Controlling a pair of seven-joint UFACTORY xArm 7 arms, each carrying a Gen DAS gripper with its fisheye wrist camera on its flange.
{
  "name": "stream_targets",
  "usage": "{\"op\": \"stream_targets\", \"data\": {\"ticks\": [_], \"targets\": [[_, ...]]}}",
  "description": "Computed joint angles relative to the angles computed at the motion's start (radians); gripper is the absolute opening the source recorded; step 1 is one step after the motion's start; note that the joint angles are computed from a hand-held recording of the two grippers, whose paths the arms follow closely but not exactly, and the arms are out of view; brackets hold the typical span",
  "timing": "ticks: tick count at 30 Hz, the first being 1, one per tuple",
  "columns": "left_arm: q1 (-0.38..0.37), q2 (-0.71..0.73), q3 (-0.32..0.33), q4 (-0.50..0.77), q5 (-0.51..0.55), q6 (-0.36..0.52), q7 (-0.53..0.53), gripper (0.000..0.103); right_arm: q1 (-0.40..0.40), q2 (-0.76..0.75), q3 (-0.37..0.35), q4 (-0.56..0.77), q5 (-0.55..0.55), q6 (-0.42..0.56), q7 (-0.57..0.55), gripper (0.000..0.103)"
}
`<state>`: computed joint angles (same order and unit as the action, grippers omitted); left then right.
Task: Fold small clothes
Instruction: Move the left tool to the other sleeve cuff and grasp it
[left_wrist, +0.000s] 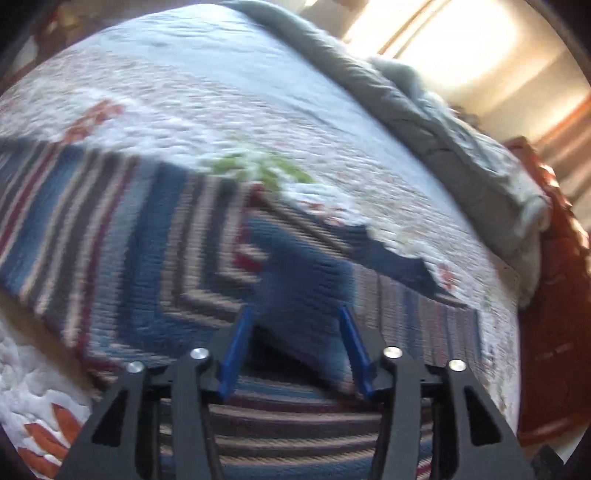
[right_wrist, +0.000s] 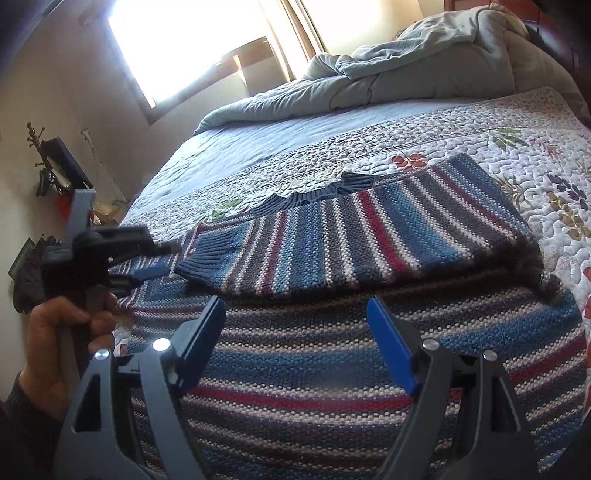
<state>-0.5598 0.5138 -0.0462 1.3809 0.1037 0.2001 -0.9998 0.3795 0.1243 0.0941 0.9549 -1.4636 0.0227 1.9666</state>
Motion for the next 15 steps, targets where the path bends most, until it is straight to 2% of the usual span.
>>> {"op": "stream_targets", "data": {"ticks": [1,4,6,10,13,15], "targets": [[0.034,0.022,-0.052,0.028,-0.018,-0.012,0.051,0.056,0.001,-0.001,0.001,-0.001,0.002,0.002,-0.004,0.079],[0.1,0.097,-0.148,0.102,-0.095,-0.01,0.146,0.057,0.003,-0.004,0.002,-0.003,0.009,0.007,-0.01,0.079],[0.136,0.138,-0.188,0.122,-0.163,-0.001,0.174,0.057,0.001,-0.004,0.001,-0.005,0.017,0.007,-0.016,0.079],[0.263,0.143,-0.329,0.033,-0.289,-0.124,0.286,0.056,0.001,-0.005,-0.002,-0.004,0.022,0.006,-0.021,0.079],[0.259,0.067,-0.308,-0.054,-0.318,-0.152,0.296,0.059,0.003,-0.003,0.001,-0.003,0.042,0.008,-0.048,0.079],[0.259,0.011,-0.294,-0.116,-0.329,-0.169,0.296,0.068,0.007,0.0,0.001,-0.004,0.065,0.009,-0.074,0.079]]}}
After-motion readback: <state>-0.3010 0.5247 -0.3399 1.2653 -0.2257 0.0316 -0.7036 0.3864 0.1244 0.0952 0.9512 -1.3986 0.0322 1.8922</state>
